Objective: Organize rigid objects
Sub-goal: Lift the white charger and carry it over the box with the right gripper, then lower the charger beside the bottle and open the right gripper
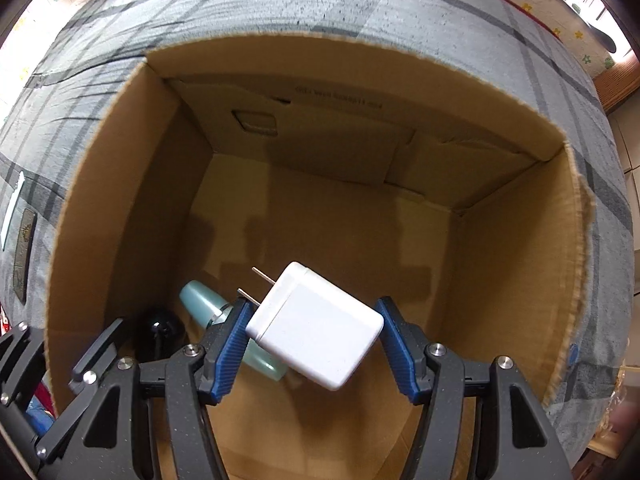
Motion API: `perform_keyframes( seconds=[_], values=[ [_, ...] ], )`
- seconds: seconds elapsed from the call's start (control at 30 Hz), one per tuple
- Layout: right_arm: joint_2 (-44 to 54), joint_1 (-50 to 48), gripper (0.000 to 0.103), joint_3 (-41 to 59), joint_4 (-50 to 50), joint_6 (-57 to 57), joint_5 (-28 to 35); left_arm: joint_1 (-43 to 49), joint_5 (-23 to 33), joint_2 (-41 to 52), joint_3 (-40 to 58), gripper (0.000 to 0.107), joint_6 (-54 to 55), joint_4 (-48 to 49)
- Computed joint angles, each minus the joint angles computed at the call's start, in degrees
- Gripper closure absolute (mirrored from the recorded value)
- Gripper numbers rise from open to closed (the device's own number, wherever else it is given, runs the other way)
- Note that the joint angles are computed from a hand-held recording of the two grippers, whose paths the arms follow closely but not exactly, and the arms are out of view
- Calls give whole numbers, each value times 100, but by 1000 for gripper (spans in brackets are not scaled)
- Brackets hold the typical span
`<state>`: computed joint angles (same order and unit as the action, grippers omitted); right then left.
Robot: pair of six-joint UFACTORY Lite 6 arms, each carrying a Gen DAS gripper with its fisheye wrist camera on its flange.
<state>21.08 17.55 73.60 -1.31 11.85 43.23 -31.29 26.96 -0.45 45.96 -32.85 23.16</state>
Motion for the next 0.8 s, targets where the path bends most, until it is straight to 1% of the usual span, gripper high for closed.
perform_keyframes(
  seconds=[0.43, 0.47, 0.57, 0.8],
  values=[
    [371, -40, 36, 108, 33, -97, -114, -203, 141, 45, 77, 92, -347, 246],
    [405, -3, 36, 176, 27, -65, -101, -212, 151, 43, 83, 92, -351, 243],
    [290, -2, 27, 141, -4, -60, -138, -251, 184, 68, 120, 92, -395, 265],
    [-124, -62, 26, -59, -24, -113, -121, -206, 158, 67, 112, 92, -321, 209]
  ],
)
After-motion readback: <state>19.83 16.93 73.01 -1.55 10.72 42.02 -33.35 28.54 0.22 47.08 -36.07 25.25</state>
